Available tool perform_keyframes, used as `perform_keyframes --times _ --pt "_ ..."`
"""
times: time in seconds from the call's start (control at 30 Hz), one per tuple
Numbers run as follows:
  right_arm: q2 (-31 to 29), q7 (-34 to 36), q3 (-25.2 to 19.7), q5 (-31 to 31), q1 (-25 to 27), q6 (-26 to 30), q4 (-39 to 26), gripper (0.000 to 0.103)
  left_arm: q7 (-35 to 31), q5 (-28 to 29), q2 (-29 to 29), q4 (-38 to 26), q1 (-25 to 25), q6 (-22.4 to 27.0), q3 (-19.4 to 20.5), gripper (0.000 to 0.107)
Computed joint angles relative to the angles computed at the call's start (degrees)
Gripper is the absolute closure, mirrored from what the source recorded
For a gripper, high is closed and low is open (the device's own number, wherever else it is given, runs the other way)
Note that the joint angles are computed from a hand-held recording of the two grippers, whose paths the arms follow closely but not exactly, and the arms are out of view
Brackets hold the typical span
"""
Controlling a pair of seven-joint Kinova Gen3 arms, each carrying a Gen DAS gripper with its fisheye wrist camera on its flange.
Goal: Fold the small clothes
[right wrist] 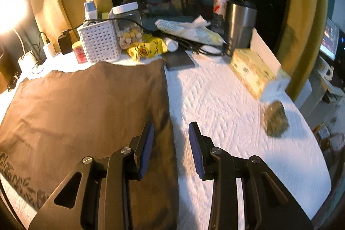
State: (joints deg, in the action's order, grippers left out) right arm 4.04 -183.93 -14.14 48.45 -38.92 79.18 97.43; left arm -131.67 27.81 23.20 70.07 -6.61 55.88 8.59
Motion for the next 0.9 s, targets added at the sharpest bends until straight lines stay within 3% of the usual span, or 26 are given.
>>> perform_keyframes --times 0.5,0.9 --pt "-3.2 -15.0 -6.2 -5.4 -6.2 7.8 4.9 0.067 -7.9 5.4 -5.2 8.7 -4.4 0.2 -1.1 0.036" --pt "-3.8 -23.2 -8.4 -6.4 -8.8 1.0 6.8 0.067 -13.2 7.9 -7.1 12.1 -4.6 2.0 -2.6 0.036"
